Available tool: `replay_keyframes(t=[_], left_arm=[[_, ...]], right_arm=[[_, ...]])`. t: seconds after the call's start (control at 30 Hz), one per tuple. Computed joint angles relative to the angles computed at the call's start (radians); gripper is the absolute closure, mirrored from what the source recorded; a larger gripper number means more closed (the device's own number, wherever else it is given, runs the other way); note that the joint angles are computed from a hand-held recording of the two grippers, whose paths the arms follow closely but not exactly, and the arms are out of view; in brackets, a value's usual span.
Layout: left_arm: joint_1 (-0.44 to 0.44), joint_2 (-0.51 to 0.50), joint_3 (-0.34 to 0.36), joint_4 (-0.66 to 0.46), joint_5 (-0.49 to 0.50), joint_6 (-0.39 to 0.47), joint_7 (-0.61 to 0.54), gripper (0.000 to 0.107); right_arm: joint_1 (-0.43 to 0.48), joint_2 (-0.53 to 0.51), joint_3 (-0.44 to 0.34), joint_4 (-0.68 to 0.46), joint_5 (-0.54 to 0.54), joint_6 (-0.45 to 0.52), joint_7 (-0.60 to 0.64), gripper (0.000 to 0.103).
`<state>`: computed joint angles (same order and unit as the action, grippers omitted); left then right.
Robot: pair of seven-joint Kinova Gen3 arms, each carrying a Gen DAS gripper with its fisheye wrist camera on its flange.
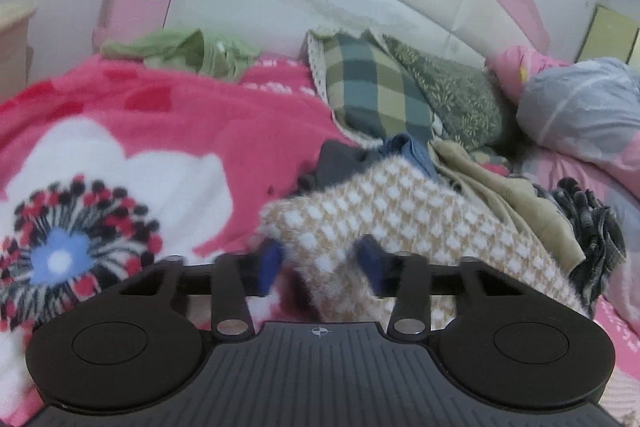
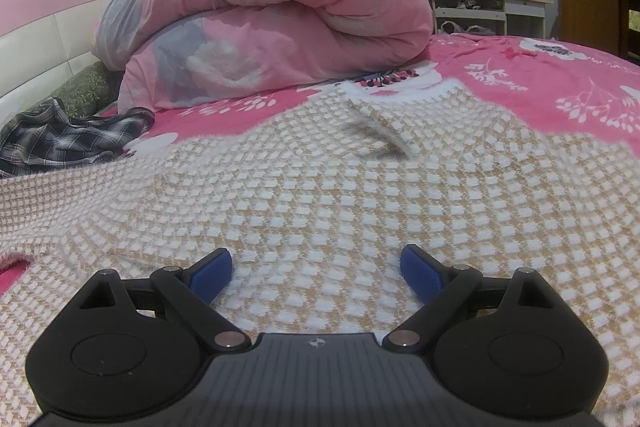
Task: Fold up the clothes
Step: 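Reach the left tool to the other sleeve cuff and grasp it, then carry the grasped sleeve cuff across the cardigan body with the left tool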
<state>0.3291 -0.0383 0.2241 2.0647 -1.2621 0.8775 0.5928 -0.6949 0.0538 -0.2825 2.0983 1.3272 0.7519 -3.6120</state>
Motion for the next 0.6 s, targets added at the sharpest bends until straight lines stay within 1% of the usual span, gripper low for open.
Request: replay_keyframes(t=[0.03, 0.07, 0.13, 0.27, 0.33, 0.4, 0.47, 0.53, 0.6], left_arm=[[0.006, 0.005, 0.008, -0.005, -0.007, 0.023, -0.002, 0.087], [0.014, 0.010, 0.014, -0.013, -0.009, 0.045, -0.010, 0.091], [0.041, 0.021, 0.032, -0.029, -0.021, 0.108, -0.024, 0.096], [0.137, 0.029, 0.089, -0.052, -0.104, 0.253, -0.065, 0.097], [0.194, 0.020, 0.121, -0.055, -0.168, 0.286, -0.084, 0.097], [0.248, 0.014, 0.155, -0.066, -0.235, 0.299, -0.112, 0.097], [0.298, 0.022, 0.183, -0.087, -0.296, 0.285, -0.147, 0.098], [0.345, 0.043, 0.201, -0.111, -0.360, 0.253, -0.174, 0.098], [0.384, 0.072, 0.204, -0.138, -0.417, 0.196, -0.174, 0.098]], right_arm=[[0.000, 0.000, 0.000, 0.001, 0.001, 0.001, -0.002, 0.009], [0.000, 0.000, 0.000, 0.002, 0.002, 0.000, -0.003, 0.009], [0.000, -0.002, 0.000, 0.004, 0.005, -0.002, -0.006, 0.009], [0.003, -0.005, -0.001, 0.009, 0.012, -0.007, -0.015, 0.009], [0.004, -0.006, -0.001, 0.011, 0.016, -0.009, -0.020, 0.009], [0.004, -0.006, -0.002, 0.012, 0.020, -0.010, -0.027, 0.009], [0.005, -0.009, -0.002, 0.017, 0.028, -0.014, -0.040, 0.009], [0.008, -0.013, -0.003, 0.024, 0.039, -0.021, -0.058, 0.009], [0.013, -0.019, -0.002, 0.034, 0.056, -0.034, -0.084, 0.009]])
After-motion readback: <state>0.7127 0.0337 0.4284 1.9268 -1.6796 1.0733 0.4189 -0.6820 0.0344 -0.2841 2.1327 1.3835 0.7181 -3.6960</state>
